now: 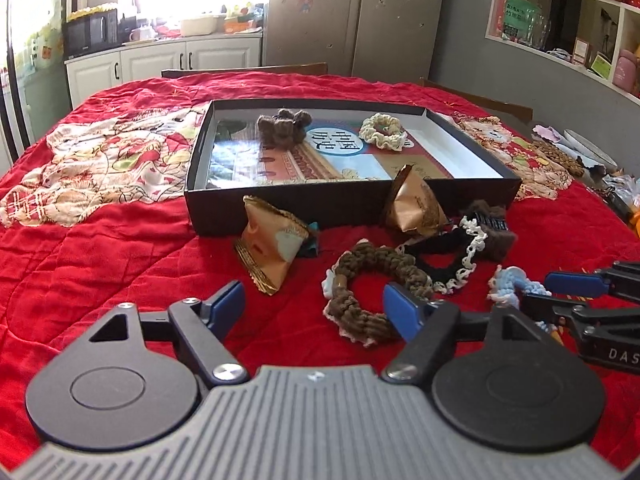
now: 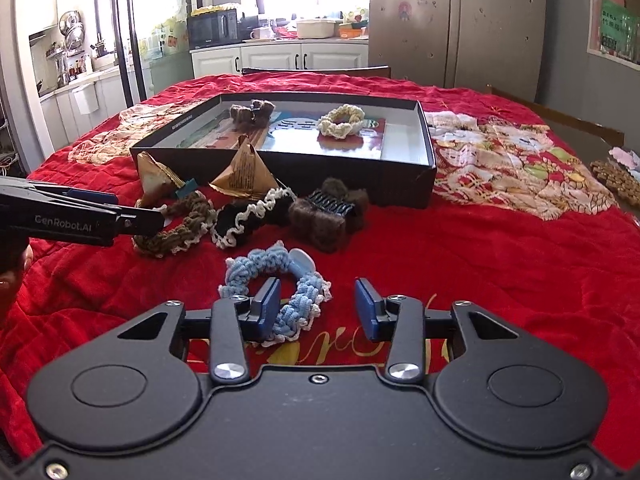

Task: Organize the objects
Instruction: 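Move left tool to brown braided scrunchie while right tool approaches blue crocheted scrunchie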

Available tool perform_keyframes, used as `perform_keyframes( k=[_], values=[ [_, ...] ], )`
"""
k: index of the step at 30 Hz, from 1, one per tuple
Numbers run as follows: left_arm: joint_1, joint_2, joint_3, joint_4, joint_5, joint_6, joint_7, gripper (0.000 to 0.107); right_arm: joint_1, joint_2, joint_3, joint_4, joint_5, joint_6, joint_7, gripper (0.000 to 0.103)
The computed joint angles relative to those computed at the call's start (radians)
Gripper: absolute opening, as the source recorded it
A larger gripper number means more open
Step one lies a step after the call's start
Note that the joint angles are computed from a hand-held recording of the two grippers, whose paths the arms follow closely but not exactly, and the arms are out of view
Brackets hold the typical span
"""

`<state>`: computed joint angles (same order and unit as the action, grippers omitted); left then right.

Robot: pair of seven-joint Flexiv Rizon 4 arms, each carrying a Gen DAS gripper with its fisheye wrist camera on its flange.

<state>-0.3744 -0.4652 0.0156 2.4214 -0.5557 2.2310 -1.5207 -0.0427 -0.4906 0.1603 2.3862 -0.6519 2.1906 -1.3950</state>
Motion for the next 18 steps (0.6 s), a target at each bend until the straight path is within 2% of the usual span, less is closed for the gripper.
perform_keyframes(
  k=[10, 16, 18],
  values=[
    [-0.009, -0.016, 0.000, -0.010, -0.004, -0.012, -0.007, 0.073, -0.009, -0.012, 0.005, 0.000, -0.016, 0.000, 0.002, 0.031],
    [-0.027, -0.027, 0.006, -0.017, -0.021, -0.002, 0.001, 0.063, -0.015, -0.015, 0.008, 0.001, -0.034, 0.005, 0.010, 0.025],
    [-0.034, -0.030, 0.007, -0.018, -0.031, 0.002, 0.008, 0.057, -0.015, -0.015, 0.008, 0.004, -0.036, 0.008, 0.011, 0.024]
  ],
)
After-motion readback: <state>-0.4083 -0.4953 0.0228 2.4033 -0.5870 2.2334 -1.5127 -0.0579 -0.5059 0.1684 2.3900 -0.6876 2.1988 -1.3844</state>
